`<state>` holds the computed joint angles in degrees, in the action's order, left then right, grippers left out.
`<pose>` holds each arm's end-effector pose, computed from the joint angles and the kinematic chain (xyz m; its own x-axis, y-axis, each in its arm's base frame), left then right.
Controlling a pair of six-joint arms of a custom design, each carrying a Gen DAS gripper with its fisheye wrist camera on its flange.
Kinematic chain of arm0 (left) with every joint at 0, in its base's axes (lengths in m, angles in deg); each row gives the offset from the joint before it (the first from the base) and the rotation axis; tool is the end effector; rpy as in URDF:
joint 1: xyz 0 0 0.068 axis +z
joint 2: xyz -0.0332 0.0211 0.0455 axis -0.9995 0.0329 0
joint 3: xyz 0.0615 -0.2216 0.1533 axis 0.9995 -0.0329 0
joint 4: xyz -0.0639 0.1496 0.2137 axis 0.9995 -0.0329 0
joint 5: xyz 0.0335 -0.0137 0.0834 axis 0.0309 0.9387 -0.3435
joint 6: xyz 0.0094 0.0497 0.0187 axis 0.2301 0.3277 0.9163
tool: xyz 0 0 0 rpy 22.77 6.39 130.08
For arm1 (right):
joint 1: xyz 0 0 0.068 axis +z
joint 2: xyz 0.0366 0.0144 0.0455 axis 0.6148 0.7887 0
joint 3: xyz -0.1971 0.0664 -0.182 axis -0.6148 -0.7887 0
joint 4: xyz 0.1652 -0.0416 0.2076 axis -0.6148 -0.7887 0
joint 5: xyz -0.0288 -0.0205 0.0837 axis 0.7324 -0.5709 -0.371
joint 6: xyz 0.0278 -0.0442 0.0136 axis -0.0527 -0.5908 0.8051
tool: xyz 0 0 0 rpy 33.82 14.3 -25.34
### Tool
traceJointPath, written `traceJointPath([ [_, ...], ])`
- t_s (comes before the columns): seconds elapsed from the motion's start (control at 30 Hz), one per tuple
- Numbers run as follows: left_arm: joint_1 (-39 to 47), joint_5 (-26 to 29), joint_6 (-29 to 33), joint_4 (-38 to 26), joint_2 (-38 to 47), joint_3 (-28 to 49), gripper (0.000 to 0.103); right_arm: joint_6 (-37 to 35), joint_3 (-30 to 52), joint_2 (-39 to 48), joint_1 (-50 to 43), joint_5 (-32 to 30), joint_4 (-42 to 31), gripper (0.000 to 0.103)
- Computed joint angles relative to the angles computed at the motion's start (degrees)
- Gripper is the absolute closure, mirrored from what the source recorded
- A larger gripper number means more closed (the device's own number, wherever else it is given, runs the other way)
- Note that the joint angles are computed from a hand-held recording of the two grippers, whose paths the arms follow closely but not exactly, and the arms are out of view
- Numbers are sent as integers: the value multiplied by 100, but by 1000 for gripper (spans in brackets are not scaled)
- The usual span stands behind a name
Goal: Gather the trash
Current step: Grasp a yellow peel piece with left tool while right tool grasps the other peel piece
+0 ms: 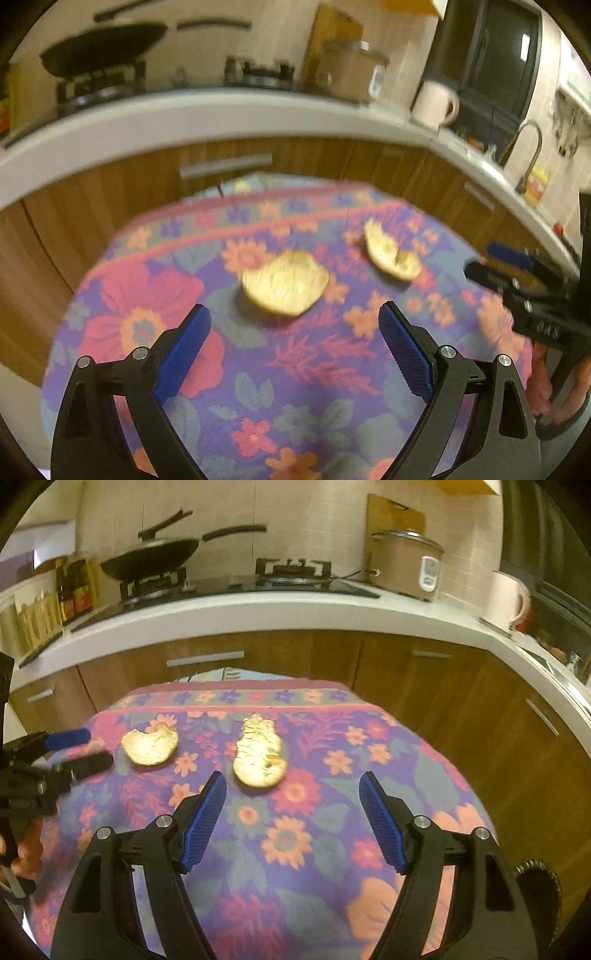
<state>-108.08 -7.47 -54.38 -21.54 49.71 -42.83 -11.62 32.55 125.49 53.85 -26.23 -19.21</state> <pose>0.2625 -0.0988 0.1470 -0.7215 0.0517 -0.6905 0.2630 0.9429 -0.2042 0.2544 0.0701 0.1366 -0.6765 -0.1478 -0.7215 -0.2001 0.9797 -0.0131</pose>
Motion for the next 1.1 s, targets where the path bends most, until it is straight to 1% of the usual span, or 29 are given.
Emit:
traceJointPath([
  [0.1,7,-56,173,-141,600,375,13,114,379,659,-12,-92,105,33],
  [0.23,43,20,148,-425,1336,1031,13,130,606,1066,-47,-178,194,33],
  [0.33,6,-168,54,-447,1646,1350,16,112,818,1332,-77,-189,168,33],
  [0.43,-3,-279,-67,-278,1724,1376,23,181,1055,1601,-128,-389,99,33],
  [0.5,-30,-399,-81,-184,1727,1344,36,220,1164,1784,-120,-462,110,33],
  [0.53,-26,-403,-80,-102,1692,1279,39,227,1215,1860,-92,-453,85,33],
  [0.57,2,-329,-89,-2,1654,1205,46,204,1308,1945,-43,-389,-1,33],
  [0.6,21,-294,-104,47,1631,1171,51,189,1344,1971,-3,-352,-17,33],
  [0.63,43,-252,-148,138,1599,1116,53,162,1355,1981,16,-375,10,33],
  [0.7,91,-172,-222,338,1498,962,66,156,1443,2062,32,-384,-41,33],
  [0.87,232,84,-351,701,1354,713,83,145,1880,2422,122,-292,-473,33],
  [0.97,288,217,-381,782,1371,687,85,126,2035,2562,186,-152,-637,33],
  [1.0,310,268,-387,815,1354,656,85,126,2031,2566,205,-107,-623,40],
  [1.1,364,395,-406,892,1329,588,88,54,1855,2469,277,-54,-396,68],
])
